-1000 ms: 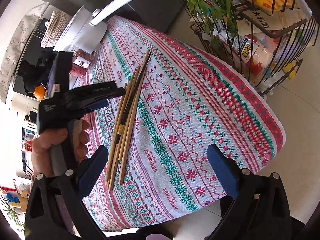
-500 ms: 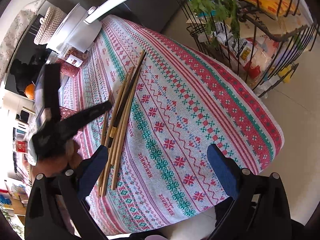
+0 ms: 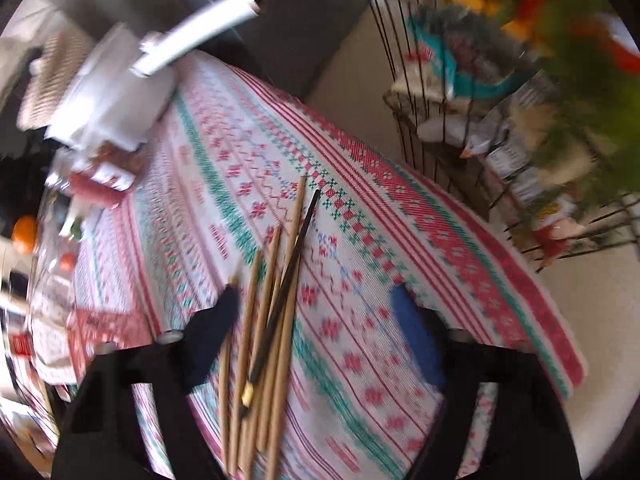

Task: Organize utensils
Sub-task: 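Grasp a black chopstick with the right tool while the left tool carries its chopstick to the holder, then insert both held chopsticks into the pink holder and open both tools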

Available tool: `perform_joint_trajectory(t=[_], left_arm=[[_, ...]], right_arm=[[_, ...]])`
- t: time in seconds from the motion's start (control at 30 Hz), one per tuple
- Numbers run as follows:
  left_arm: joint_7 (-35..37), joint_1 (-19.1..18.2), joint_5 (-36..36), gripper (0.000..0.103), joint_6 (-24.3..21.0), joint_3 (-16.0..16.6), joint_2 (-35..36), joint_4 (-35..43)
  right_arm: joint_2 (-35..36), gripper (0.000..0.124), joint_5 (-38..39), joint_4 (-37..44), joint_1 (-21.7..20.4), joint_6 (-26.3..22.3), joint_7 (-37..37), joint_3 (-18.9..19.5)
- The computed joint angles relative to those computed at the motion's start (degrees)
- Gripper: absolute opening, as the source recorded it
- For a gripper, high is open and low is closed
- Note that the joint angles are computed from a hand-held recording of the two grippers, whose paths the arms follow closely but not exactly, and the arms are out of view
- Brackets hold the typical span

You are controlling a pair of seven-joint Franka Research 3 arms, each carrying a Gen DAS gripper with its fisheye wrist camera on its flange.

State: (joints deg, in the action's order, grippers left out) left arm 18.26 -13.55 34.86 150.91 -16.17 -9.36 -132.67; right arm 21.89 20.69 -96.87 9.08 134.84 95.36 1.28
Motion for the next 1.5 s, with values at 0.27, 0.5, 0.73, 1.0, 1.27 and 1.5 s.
perform_joint_trajectory(t=[0.27,0.5,0.73,1.0,1.27,1.5], left_arm=[[1.74,0.39,-1.78,0.004,1.68,0.22,-5.32,-4.00],[0.95,1.52,-2.12,0.004,1.67,-0.65,-6.62,-5.13],[-2.11,2.35,1.13,0.004,1.03,-2.25,-9.10,-6.11],[-7.14,3.31,4.50,0.004,-0.61,-4.35,-15.97,-9.36],[-13.80,3.11,4.38,0.004,-3.73,-7.08,-26.39,-14.25],[-16.31,5.24,5.79,0.004,-6.89,-8.02,-30.84,-12.37]], right_arm=[[7.15,0.041,-7.99,7.24,3.86,-0.17,8.15,-1.80],[5.95,0.009,-8.81,2.64,4.06,8.18,5.70,-0.70],[-3.98,0.005,-1.14,-10.90,0.63,19.22,-8.38,3.06],[-19.75,0.005,25.55,-24.48,-1.29,20.70,-34.71,5.86],[-33.37,0.005,39.25,-33.72,4.11,15.94,-51.70,-0.68],[-36.81,0.005,40.21,-32.04,5.62,11.97,-51.44,-3.56]])
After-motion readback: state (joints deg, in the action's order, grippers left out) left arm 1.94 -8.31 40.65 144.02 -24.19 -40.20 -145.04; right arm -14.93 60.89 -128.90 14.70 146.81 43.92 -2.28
